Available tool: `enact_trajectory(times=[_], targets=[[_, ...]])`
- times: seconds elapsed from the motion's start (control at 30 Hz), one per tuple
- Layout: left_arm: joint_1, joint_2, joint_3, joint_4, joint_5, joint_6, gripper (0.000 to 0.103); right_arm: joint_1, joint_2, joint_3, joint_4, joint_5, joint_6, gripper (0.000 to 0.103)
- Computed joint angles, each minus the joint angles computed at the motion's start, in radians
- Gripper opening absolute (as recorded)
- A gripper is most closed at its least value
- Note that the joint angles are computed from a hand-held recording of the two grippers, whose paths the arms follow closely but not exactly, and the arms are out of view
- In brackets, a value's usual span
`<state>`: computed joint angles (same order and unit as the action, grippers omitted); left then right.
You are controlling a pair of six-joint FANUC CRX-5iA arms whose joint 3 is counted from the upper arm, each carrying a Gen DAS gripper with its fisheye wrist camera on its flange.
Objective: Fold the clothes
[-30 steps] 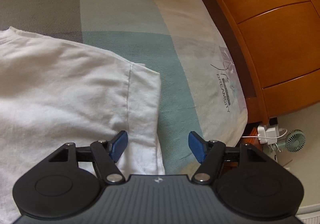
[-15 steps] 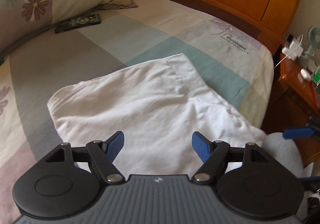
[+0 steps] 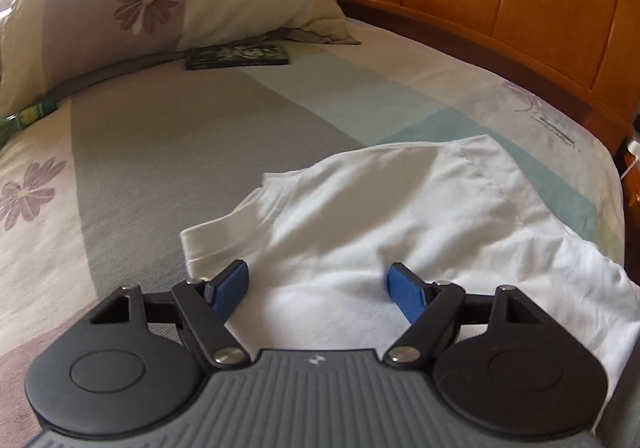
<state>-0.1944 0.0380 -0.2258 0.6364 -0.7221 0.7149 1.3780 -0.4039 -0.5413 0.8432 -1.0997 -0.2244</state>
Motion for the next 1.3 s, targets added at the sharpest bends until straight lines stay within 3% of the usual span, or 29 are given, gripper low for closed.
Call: enact_trajectory(times=[0.1,0.2,0.27,0.37,0.43,0.53,0.57,0.67,0.77,0.97,1.13,1.23,1.3], targets=[[0.012,-0.008,0.022,-0.061,-0.003,0.071,0.079,-0.033,0.008,0.007,-0.019,0.024,0.038,0.103],[0.011,-0.025,0.021,-0.051,0.022,0.087,0.073,-0.085,0.016,0.015,-0.019,0.065,0.095,0.103],[0.011,-0.040,-0.024,0.091,0.025,-0.028,0.074,-0.135,0.026,0.020,0.006,0.102,0.153,0.103],[0.011,-0.028,-0.048,0.237,-0.056,-0.167,0.076,-0.235,0.036,0.015,0.040,0.219,0.268,0.103],[0.016,0.000,-0.036,0.255,-0.132,-0.203,0.077,-0.323,0.045,0.014,0.015,0.372,0.389,0.103],[0.014,0.018,-0.038,0.226,-0.122,-0.195,0.076,-0.436,0.111,0.080,-0.212,0.557,0.694,0.103],[0.014,0.015,-0.065,0.275,-0.096,-0.235,0.077,-0.465,0.146,0.117,-0.303,0.577,0.799,0.103],[0.015,0.030,-0.043,0.255,-0.072,-0.178,0.077,-0.539,0.272,0.247,-0.506,0.517,1.014,0.102],[0.014,0.040,0.000,0.168,-0.050,-0.089,0.074,-0.572,0.324,0.275,-0.467,0.487,1.009,0.098],[0.027,-0.031,-0.024,0.147,-0.081,-0.122,0.075,-0.491,0.188,0.182,-0.319,0.478,0.898,0.098],[0.030,-0.136,-0.080,0.148,-0.166,-0.205,0.078,-0.394,0.022,0.122,-0.553,0.527,1.089,0.098],[0.024,-0.150,-0.084,0.143,-0.218,-0.144,0.079,-0.327,0.017,0.090,-0.502,0.494,1.024,0.098],[0.010,-0.158,-0.091,0.118,-0.208,-0.091,0.079,-0.296,0.014,0.061,-0.410,0.431,0.884,0.096]])
